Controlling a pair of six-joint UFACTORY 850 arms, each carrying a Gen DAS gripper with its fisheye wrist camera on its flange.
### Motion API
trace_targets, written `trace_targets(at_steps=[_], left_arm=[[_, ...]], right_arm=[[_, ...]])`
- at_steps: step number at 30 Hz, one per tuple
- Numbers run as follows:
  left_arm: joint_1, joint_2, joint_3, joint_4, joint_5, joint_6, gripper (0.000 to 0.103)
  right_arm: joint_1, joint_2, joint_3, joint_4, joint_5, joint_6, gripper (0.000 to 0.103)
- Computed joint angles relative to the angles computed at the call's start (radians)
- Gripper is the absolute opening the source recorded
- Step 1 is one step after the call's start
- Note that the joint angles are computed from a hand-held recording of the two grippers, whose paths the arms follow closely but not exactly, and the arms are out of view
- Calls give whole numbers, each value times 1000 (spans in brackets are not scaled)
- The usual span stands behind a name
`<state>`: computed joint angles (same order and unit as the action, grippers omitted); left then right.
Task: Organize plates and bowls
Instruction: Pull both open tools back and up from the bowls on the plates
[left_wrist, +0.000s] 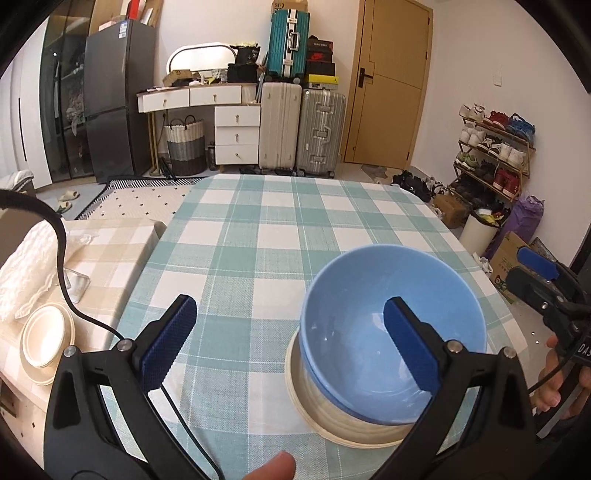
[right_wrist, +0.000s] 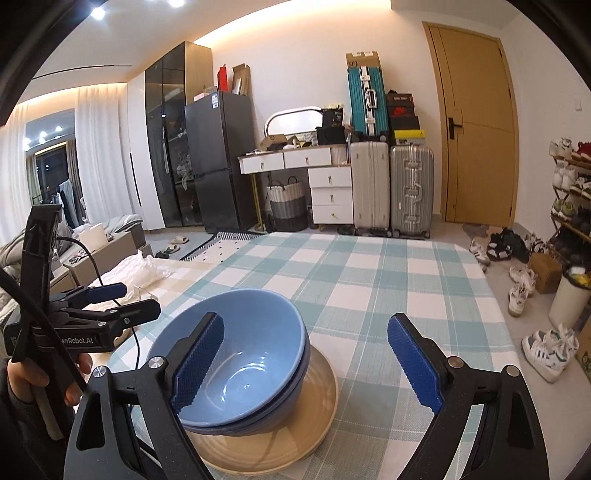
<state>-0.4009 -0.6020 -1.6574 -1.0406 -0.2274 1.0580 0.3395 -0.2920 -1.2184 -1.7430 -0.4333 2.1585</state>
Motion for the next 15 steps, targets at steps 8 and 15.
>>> trace_targets(at_steps=[8, 15], left_arm=[[13, 36, 77, -470, 34, 486, 101], [15, 37, 118, -773, 37, 810, 101]], right_arm=[[26, 0, 18, 6, -92, -25, 92], [29, 8, 67, -56, -125, 60, 92]])
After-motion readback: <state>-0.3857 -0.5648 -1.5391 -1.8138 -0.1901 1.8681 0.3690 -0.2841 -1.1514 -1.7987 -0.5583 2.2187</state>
